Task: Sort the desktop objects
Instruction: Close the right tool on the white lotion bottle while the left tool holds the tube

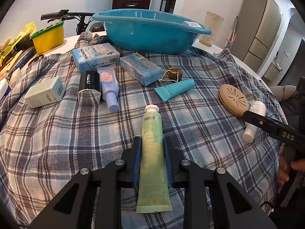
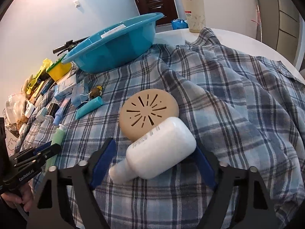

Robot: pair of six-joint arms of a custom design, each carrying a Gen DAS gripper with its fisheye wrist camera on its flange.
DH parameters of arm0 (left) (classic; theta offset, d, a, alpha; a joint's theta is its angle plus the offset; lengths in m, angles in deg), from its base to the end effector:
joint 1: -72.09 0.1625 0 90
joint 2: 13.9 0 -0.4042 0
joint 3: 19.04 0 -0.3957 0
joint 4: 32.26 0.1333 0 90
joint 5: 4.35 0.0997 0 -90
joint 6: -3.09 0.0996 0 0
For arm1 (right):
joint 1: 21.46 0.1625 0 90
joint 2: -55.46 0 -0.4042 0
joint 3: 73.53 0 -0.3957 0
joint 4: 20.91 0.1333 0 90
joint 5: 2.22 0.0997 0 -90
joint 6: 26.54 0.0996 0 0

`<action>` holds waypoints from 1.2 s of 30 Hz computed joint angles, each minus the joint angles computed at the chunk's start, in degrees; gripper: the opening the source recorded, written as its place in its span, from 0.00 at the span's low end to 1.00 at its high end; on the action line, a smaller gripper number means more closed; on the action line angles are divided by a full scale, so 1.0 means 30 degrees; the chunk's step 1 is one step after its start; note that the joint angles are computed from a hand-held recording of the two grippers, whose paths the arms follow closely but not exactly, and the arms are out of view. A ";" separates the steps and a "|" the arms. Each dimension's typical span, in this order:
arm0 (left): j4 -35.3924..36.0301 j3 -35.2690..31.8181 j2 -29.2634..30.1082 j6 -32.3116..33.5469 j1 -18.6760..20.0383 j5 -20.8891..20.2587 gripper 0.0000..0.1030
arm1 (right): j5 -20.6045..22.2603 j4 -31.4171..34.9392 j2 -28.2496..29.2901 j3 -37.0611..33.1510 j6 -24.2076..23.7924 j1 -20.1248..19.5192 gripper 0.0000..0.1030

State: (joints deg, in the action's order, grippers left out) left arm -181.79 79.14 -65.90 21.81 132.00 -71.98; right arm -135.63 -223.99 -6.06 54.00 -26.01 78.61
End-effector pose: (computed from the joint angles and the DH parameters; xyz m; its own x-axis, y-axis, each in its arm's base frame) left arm -0.1733 -0.6405 0.1289 -0.6430 0.6373 -0.4248 0.7329 0.6729 -0.0998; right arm 0.1468 -0.4559 0.1800 -0.8043 0.3746 0.4613 -0.1117 0.6672 -0.7365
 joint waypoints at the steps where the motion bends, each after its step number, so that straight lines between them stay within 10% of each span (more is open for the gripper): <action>1: 0.0003 0.0009 -0.0006 -0.0007 -0.0008 -0.0009 0.24 | -0.0177 -0.0139 0.0112 -0.0105 -0.0237 0.0023 0.63; 14: 0.0000 0.0065 -0.0031 0.0036 -0.0055 0.0032 0.24 | 0.1271 0.2086 0.0849 -0.0583 -0.4079 0.0831 0.60; 25: 0.0029 0.0090 -0.0042 0.0027 -0.0078 0.0021 0.24 | -0.3904 0.0688 0.2499 -0.1229 -0.5304 0.2261 0.70; 30: 0.0004 0.0128 -0.0031 0.0057 -0.0081 -0.0006 0.24 | -0.3159 -0.0306 0.2757 -0.1153 -0.6499 0.2282 0.70; 36: 0.0003 0.0186 -0.0044 0.0012 -0.0095 -0.0069 0.24 | -0.1591 -0.2006 0.3205 -0.1378 -0.8469 0.2410 0.45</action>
